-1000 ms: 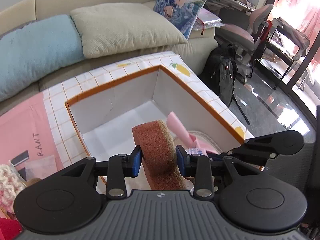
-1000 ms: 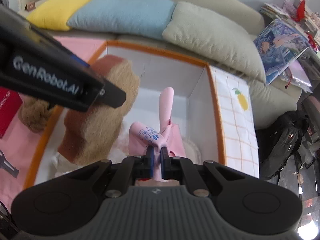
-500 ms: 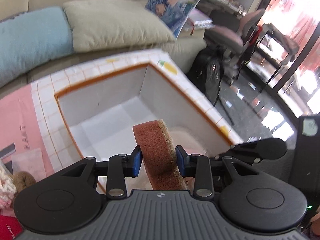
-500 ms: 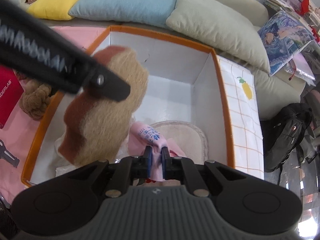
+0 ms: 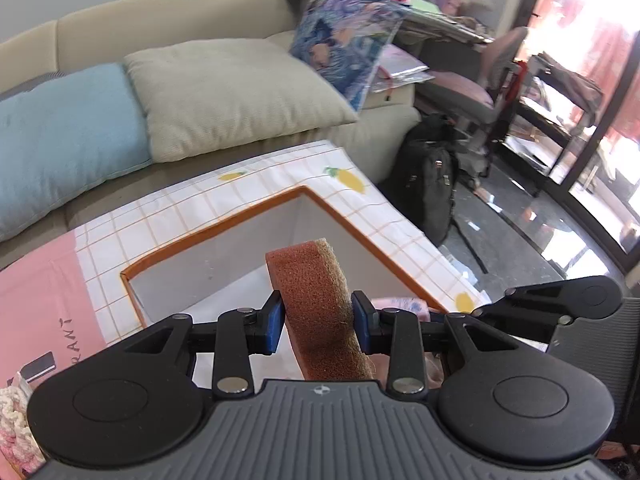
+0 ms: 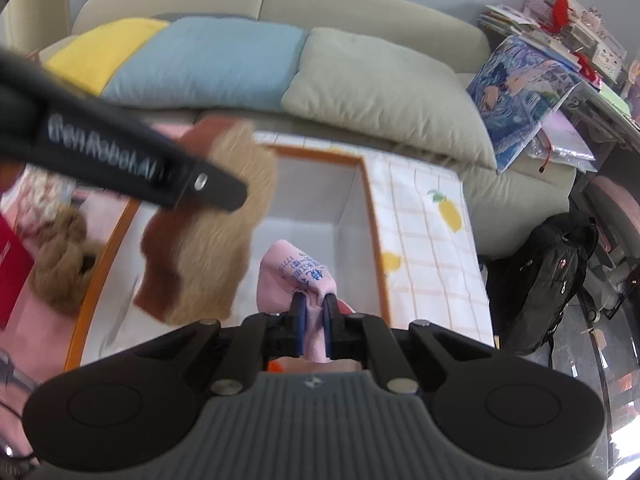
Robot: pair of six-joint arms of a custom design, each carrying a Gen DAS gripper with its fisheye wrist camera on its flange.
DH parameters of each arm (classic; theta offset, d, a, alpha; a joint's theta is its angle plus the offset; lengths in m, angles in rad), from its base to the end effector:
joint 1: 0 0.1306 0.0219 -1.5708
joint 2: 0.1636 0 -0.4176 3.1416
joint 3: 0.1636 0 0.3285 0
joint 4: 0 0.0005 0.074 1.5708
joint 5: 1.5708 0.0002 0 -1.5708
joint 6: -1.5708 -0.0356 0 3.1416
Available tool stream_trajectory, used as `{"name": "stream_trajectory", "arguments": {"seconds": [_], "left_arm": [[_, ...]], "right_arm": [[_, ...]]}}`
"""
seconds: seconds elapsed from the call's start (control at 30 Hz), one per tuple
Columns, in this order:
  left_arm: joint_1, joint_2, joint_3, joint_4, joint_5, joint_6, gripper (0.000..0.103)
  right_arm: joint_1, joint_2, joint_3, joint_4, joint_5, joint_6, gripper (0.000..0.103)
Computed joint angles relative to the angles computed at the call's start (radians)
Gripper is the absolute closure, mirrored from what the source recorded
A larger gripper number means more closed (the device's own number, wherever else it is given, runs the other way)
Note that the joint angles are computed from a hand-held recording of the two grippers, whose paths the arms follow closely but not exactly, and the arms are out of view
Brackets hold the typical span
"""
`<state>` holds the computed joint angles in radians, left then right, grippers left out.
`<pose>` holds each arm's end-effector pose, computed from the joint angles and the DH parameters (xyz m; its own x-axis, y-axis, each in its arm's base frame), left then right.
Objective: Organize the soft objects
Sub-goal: 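Lower both tools into the orange box and open them to release, then move both tools back toward the teddy bear and crocheted pouch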
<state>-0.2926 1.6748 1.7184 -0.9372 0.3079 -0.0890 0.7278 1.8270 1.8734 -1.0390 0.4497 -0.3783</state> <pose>0.5023 -0.1631 0.4634 -0.7027 0.3001 -0.6451 0.5212 0.8343 -0.1796 0.4422 0.3726 0.4382 -0.7368 -0.2110 -0.6423 -0.1609 0.9775 -0.1365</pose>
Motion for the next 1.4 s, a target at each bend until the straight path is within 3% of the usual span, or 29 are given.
{"name": "stream_trajectory", "arguments": {"seconds": [0.2, 0.43, 0.53, 0.63, 0.77, 0.83, 1.07, 1.4], "left_arm": [[0.015, 0.063, 0.045, -0.005, 0.032, 0.067, 0.063], [0.026, 0.101, 0.031, -0.022, 0.048, 0.125, 0.063], [0.03, 0.11, 0.021, -0.033, 0.053, 0.131, 0.062], [0.037, 0.11, 0.01, -0.042, 0.051, 0.135, 0.062], [0.047, 0.099, 0.003, -0.065, 0.05, 0.132, 0.048], [0.05, 0.087, -0.002, -0.065, 0.041, 0.126, 0.041], [0.06, 0.011, -0.032, -0.052, 0.017, 0.069, 0.04], [0.108, -0.235, -0.26, 0.123, -0.011, -0.047, 0.04]], "right_arm": [[-0.041, 0.049, 0.047, 0.035, -0.047, -0.019, 0.097], [-0.047, 0.087, 0.055, -0.004, -0.094, -0.001, 0.093], [-0.043, 0.086, 0.043, -0.011, -0.104, -0.011, 0.081], [-0.038, 0.081, 0.031, -0.009, -0.094, -0.007, 0.076], [-0.033, 0.075, 0.029, -0.011, -0.095, 0.002, 0.073], [-0.031, 0.074, 0.031, -0.011, -0.094, 0.006, 0.07], [-0.005, 0.065, 0.061, -0.034, -0.061, -0.011, 0.064], [0.089, -0.002, 0.038, 0.057, 0.014, -0.128, 0.062]]}}
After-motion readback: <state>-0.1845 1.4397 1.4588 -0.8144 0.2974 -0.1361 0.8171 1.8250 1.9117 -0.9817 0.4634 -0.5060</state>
